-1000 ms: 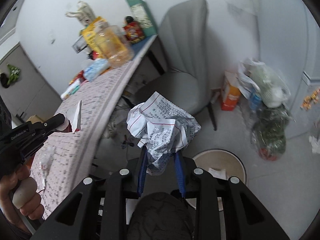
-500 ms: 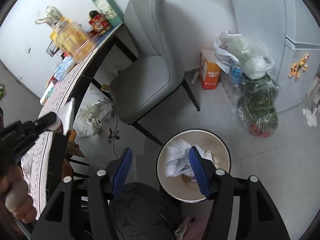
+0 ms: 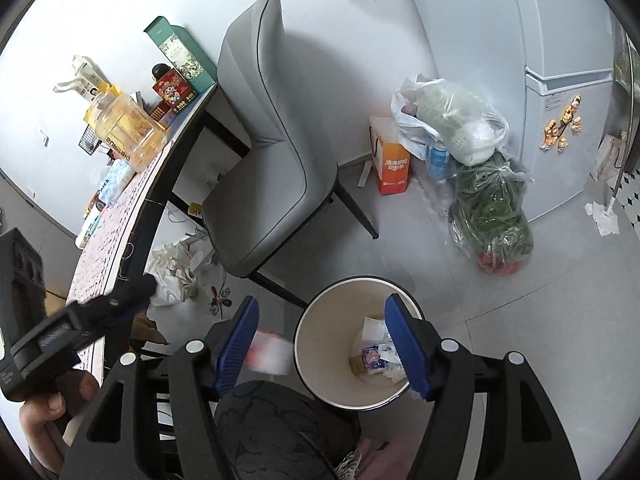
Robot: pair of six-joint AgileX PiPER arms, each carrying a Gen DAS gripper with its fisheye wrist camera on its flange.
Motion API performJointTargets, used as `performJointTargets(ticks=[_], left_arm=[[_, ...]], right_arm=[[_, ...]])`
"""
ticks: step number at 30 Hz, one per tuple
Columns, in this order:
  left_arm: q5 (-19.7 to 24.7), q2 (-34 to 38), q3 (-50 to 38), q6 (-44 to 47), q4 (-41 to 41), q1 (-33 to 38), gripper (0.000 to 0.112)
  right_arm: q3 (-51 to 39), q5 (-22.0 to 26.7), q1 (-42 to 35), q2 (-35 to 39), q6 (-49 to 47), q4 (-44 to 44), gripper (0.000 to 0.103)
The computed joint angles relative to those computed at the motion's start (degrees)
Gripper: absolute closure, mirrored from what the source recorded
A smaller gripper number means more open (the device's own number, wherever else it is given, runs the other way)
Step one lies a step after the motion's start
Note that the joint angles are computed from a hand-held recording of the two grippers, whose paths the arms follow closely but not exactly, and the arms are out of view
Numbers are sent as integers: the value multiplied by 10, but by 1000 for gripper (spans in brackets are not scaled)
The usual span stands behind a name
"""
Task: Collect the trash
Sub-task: 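Move both grippers back over the table toward the remaining trash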
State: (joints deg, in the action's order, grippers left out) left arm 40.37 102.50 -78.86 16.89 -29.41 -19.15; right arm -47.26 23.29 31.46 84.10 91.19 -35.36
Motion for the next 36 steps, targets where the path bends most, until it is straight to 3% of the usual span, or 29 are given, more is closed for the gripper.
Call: performJointTargets(ticks=[3,6,14,19,36], left_arm=[[16,-18,1,18,-26,32,25],[14,-41,6,26,-17,51,16],[38,-108,26,81,-45,142,16],[17,-156,53,119,-75,192,16],[68,-228,120,232,-153,380,16]], right_arm=[[-8,0,9,5,1,-1,37],[-26,13,28,12,18,-24,27],[-102,57,80,43,17,-53,13],[-153,85,111,63,13,-64,8],[-316,136,166,149,-84,-18,8]])
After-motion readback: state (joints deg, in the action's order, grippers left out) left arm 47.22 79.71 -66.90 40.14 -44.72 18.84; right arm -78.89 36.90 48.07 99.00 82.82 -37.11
